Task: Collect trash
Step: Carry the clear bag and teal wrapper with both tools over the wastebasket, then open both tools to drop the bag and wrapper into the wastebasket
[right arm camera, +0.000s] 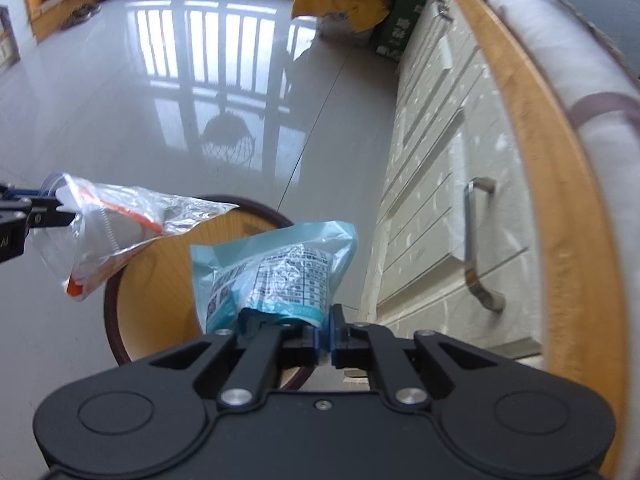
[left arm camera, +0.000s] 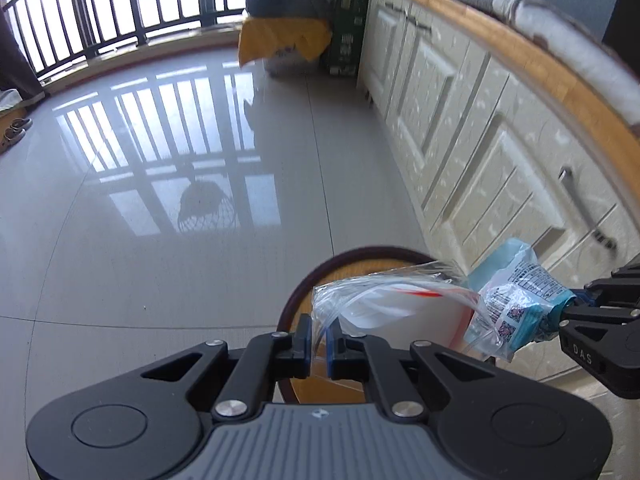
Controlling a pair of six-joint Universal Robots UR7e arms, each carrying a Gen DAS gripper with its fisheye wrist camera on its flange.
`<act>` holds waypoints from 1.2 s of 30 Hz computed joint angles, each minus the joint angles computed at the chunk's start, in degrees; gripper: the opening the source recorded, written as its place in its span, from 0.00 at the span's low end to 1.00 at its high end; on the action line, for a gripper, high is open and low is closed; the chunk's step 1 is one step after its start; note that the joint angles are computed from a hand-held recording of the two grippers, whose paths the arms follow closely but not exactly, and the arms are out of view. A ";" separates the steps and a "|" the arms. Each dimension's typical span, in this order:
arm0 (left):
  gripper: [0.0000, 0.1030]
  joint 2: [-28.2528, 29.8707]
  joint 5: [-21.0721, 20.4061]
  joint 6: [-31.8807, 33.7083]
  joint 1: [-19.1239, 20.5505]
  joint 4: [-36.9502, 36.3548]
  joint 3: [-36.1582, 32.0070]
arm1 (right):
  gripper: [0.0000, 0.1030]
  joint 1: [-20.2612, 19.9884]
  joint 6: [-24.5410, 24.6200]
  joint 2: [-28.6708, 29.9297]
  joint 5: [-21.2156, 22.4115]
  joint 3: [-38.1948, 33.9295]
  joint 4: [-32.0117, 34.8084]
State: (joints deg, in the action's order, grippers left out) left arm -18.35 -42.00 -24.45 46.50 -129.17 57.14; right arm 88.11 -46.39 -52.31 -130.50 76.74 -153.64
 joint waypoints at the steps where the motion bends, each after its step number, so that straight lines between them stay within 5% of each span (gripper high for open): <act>1: 0.07 0.84 -0.24 -0.29 0.31 1.83 -1.47 | 0.05 -0.23 0.26 0.49 -0.01 -0.66 0.93; 9: 0.07 4.80 -2.21 -5.15 2.40 13.05 -7.84 | 0.05 -2.48 5.67 3.24 -0.96 -4.60 7.56; 18: 0.07 7.48 -0.94 -7.10 2.99 19.93 -11.74 | 0.06 -2.69 6.10 4.29 -0.95 -4.70 9.46; 36: 0.15 9.86 -0.29 -2.79 3.19 20.61 -15.19 | 0.26 -3.28 6.22 4.58 1.73 -5.11 10.82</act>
